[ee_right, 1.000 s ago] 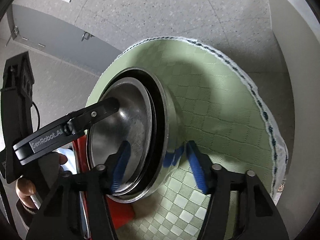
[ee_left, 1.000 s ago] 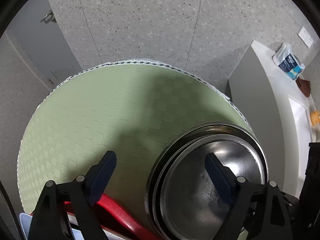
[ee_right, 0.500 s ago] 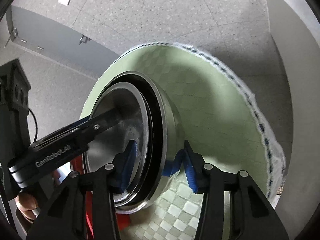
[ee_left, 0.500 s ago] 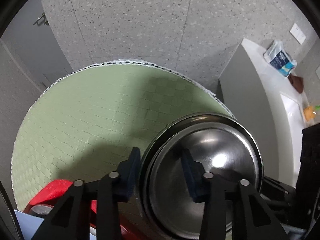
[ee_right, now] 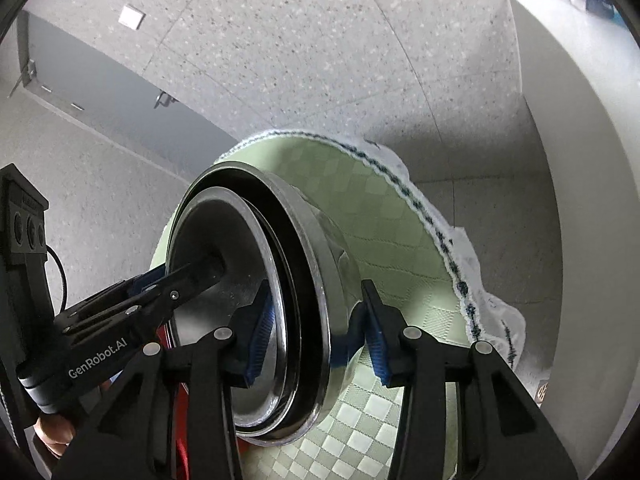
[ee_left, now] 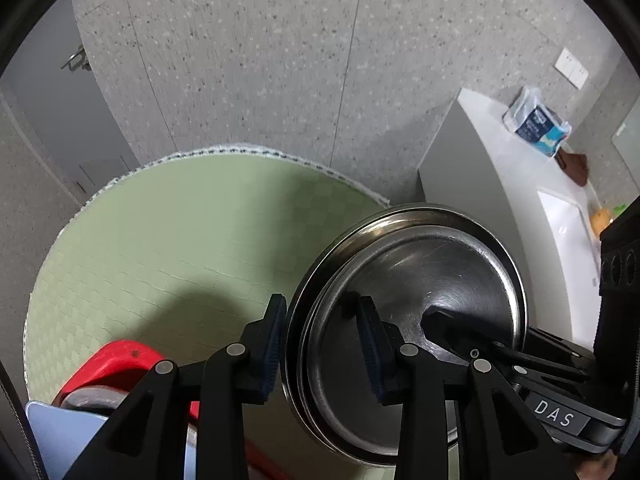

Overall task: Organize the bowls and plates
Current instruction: 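Lift the stacked steel bowls and lower them into the blue plate in the red basin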

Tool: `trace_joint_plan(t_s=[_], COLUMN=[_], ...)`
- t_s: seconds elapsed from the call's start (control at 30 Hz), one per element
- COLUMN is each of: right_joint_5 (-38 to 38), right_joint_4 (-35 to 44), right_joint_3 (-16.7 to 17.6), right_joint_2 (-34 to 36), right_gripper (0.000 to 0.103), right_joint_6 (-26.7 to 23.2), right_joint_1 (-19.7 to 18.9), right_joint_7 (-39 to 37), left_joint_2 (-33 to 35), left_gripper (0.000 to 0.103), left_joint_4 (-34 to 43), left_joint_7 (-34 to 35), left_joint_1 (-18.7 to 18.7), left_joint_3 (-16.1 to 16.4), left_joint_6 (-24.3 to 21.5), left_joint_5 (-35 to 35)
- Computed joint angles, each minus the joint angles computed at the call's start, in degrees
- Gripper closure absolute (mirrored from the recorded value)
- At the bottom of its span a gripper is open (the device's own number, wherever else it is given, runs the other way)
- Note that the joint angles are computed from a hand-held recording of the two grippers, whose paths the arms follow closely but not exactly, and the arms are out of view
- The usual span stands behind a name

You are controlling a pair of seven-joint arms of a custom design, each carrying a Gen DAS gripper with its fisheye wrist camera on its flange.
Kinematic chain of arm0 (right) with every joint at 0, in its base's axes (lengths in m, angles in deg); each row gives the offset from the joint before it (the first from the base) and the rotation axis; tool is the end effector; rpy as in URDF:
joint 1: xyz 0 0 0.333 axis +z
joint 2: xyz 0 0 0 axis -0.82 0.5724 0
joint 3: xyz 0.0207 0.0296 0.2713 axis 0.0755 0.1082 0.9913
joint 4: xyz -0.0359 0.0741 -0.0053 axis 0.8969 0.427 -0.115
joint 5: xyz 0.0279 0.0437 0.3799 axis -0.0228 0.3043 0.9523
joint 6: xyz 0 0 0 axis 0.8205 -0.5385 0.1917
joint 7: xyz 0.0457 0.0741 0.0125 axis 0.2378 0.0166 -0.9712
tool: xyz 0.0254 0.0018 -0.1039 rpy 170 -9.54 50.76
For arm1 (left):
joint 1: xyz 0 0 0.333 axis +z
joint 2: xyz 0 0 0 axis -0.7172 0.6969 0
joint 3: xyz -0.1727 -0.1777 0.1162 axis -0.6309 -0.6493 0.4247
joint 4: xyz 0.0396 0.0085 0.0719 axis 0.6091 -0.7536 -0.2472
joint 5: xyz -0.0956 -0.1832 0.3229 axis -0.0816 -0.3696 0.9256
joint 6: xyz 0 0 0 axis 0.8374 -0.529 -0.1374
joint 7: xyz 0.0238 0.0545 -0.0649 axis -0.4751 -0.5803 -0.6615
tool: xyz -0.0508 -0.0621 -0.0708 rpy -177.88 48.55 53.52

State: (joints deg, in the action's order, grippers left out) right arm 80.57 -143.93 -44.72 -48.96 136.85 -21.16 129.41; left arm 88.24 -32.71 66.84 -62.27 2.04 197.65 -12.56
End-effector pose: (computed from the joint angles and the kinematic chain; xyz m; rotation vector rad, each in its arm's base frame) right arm 0.2651 0.2918 0.4814 -1.4940 1.8604 0.1019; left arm 0.6134 -0.3204 0.4969 -1.7243 2.3079 -0.6134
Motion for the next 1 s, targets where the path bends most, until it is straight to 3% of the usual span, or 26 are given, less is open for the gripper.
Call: trace_joint_plan(t_s=[0.3,0.57,0.83,1.0], right_joint_5=[-4.00,-6.27,-6.36,-3.33], right_joint_4=[4.99,11.02,17.69,20.67], right_joint_3=[2.29,5.29,7.25,5.71], right_joint_2=[-2.42,0.53,9.88,16.61], right_gripper=[0.061,0.061,0.061,0.061], right_joint_6=[-2.88,-2.61,-0.06,1.44], right_joint_1=[-2.37,-1.90,2.19,7.01], right_joint_7=[0.01,0.55,0.28,-1.95], left_joint_2=[-16.68,-36.95,-56.09,-64.11], left_gripper=[0.071,0.072,0.072,0.072], left_joint_4=[-17.87,-37.14,-52.26,-57.45], left_joint_7=[-1.11,0.56,-2.95,-5.31], left_joint_1=[2.83,4.27,4.38,4.76], left_joint_3=[-0.20,3.31,6.33,7.52], left_joint_6=[8.56,12.41,6.97,0.61], left_joint_5=[-4.58,-9.32,-7.43,-6.28])
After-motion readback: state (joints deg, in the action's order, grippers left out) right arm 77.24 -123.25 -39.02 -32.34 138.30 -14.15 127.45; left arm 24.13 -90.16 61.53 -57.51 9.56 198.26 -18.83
